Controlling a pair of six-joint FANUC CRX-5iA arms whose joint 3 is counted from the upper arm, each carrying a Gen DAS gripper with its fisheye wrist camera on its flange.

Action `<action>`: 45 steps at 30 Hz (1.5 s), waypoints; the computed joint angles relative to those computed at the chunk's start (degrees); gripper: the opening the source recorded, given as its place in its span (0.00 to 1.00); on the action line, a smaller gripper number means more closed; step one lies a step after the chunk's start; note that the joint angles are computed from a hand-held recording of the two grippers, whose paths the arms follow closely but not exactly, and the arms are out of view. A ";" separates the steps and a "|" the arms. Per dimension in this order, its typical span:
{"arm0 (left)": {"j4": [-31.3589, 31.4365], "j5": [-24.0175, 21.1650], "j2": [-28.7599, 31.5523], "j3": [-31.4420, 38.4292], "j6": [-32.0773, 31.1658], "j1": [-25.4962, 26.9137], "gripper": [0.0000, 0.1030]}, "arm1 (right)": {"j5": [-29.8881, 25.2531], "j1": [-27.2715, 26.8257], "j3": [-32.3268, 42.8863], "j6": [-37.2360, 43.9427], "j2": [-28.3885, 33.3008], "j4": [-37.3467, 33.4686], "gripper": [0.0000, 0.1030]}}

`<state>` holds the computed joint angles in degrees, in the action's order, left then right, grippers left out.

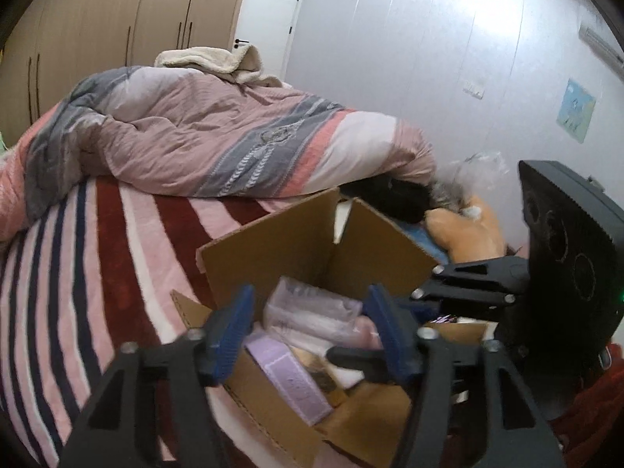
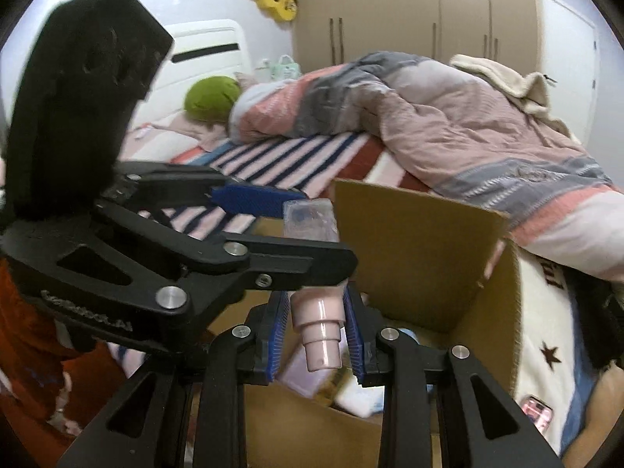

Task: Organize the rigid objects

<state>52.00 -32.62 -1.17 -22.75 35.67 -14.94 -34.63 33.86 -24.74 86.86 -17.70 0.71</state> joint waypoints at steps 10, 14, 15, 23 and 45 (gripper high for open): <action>-14.20 6.60 -5.08 -1.27 14.98 1.58 0.91 | 2.55 -0.18 -2.41 -2.39 -0.88 2.78 0.64; -28.13 9.29 -9.69 -1.54 29.63 3.11 0.92 | 5.25 0.29 -3.32 -1.48 -2.58 2.49 0.83; -30.66 9.75 -10.55 -1.65 32.28 3.46 0.93 | 5.95 0.40 -3.53 -0.74 -3.12 1.87 0.88; -43.08 9.55 -18.81 -4.79 48.69 8.75 0.99 | 11.75 2.29 -5.56 1.44 -5.87 0.36 1.00; -33.66 9.50 -22.14 -11.13 41.23 14.29 0.99 | 10.41 3.60 -4.01 0.69 -4.48 -1.65 1.00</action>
<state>18.34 -23.12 -23.31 -33.88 76.91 -0.65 -24.22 37.47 -28.75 87.55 -22.18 -0.93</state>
